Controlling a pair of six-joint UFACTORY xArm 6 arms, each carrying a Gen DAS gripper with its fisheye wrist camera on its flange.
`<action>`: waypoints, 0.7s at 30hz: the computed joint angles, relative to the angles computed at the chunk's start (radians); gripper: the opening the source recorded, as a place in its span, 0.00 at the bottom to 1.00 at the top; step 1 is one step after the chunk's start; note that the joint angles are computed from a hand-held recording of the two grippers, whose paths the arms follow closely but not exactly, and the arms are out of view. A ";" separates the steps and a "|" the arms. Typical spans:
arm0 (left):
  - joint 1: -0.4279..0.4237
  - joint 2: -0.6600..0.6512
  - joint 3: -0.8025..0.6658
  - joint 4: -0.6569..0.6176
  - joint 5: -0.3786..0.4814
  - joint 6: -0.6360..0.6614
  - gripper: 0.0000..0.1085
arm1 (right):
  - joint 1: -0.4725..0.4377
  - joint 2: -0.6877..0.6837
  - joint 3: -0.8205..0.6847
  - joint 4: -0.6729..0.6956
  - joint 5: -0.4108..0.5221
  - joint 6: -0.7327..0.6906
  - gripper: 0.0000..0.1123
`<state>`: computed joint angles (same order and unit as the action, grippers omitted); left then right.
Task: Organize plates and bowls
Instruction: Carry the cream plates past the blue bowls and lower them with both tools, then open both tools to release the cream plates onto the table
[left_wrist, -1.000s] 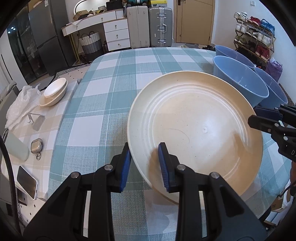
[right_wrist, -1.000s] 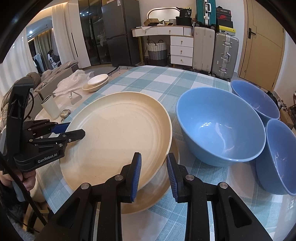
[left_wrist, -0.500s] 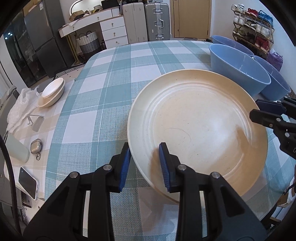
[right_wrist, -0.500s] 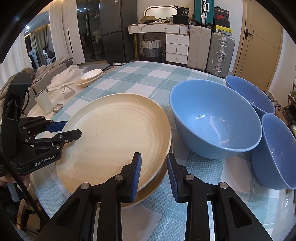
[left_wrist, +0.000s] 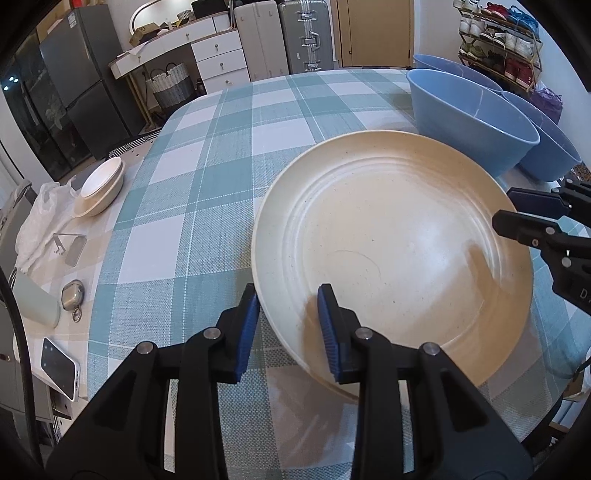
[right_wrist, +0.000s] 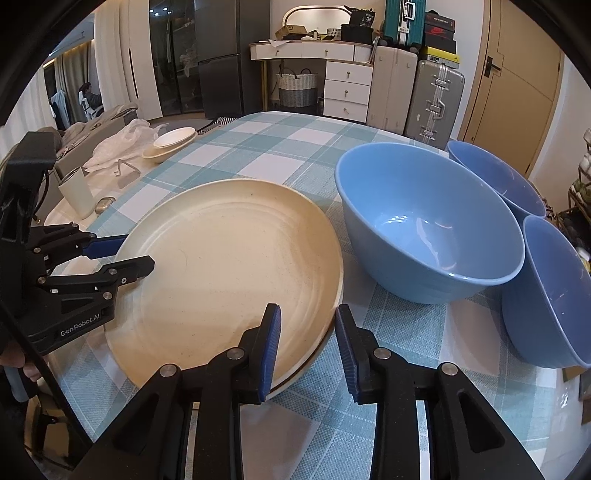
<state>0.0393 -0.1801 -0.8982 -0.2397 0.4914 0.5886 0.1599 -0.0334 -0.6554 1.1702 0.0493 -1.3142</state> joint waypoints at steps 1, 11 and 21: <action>-0.001 0.004 -0.002 0.002 0.000 -0.002 0.26 | -0.001 0.002 0.000 0.001 0.001 0.000 0.29; 0.009 0.002 -0.024 -0.073 0.071 0.045 0.42 | -0.011 0.003 -0.009 0.020 0.048 -0.026 0.46; 0.039 0.006 -0.094 -0.234 0.240 0.125 0.70 | -0.029 -0.048 -0.002 0.070 0.151 -0.063 0.79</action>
<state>0.0787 -0.1744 -0.9917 -0.4742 0.7317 0.7132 0.1309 -0.0811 -0.6569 1.2398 0.1999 -1.3776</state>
